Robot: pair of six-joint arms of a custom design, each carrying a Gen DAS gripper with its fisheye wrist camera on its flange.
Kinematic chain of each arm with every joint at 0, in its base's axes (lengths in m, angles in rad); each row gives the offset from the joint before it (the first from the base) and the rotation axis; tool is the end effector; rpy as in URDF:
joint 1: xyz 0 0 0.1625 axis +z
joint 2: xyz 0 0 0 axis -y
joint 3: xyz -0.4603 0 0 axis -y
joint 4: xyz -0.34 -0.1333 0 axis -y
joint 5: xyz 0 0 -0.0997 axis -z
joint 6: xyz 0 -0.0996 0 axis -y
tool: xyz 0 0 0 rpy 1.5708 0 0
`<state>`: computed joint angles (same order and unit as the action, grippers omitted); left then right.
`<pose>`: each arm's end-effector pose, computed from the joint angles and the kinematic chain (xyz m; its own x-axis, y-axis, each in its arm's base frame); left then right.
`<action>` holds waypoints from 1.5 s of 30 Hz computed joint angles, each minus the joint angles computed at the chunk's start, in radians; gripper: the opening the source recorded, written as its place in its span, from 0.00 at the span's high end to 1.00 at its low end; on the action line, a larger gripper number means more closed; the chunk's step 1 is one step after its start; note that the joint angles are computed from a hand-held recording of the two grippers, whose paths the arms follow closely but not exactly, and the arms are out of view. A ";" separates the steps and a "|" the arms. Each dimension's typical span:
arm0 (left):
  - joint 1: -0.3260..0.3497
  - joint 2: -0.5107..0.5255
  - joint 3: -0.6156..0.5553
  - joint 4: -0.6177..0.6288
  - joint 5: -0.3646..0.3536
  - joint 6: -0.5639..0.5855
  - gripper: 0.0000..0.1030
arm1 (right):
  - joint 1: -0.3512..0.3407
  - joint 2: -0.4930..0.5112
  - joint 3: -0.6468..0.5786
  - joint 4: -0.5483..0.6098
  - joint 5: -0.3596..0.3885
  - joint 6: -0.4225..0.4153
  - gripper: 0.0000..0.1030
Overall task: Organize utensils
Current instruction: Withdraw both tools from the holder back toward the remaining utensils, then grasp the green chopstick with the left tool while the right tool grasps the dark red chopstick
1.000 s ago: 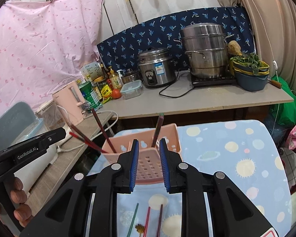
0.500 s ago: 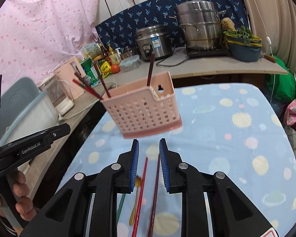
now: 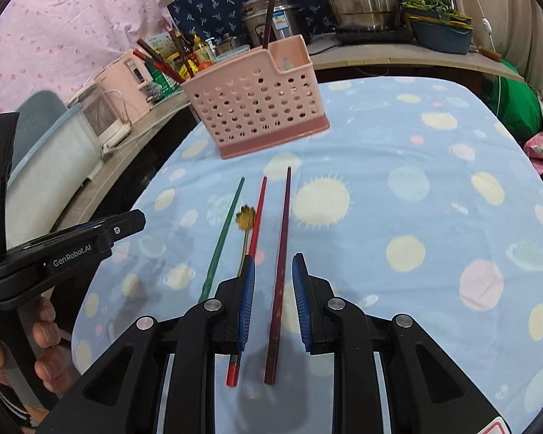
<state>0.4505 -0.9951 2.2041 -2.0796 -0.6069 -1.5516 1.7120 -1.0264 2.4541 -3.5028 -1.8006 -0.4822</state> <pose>-0.2760 -0.3724 0.1229 -0.6839 -0.3186 -0.6563 0.2413 0.7501 -0.6157 0.1688 -0.4013 0.1830 -0.8107 -0.4268 0.4008 -0.5634 0.7549 -0.3356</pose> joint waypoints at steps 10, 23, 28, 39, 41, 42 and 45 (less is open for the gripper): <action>-0.017 0.029 0.053 -0.059 -0.064 -0.018 0.57 | -0.016 0.033 0.057 -0.066 -0.037 -0.027 0.79; -0.024 0.058 0.109 -0.161 -0.127 -0.002 0.56 | -0.030 0.061 0.101 -0.127 -0.064 -0.050 0.79; -0.033 0.072 0.115 -0.176 -0.138 0.003 0.52 | -0.029 0.076 0.111 -0.141 -0.067 -0.058 0.79; -0.049 0.105 0.129 -0.257 -0.160 0.048 0.46 | -0.028 0.117 0.126 -0.203 -0.095 -0.089 0.80; -0.050 0.117 0.129 -0.274 -0.165 0.063 0.45 | -0.028 0.121 0.129 -0.216 -0.098 -0.097 0.81; -0.049 0.121 0.130 -0.283 -0.168 0.068 0.45 | -0.028 0.124 0.131 -0.225 -0.100 -0.101 0.82; -0.045 0.133 0.132 -0.301 -0.177 0.081 0.45 | -0.031 0.125 0.133 -0.230 -0.098 -0.105 0.83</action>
<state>0.4057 -0.8625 2.3363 -2.3807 -0.7842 -1.4702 1.6810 -0.9014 2.5874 -3.7326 -1.8983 -0.5873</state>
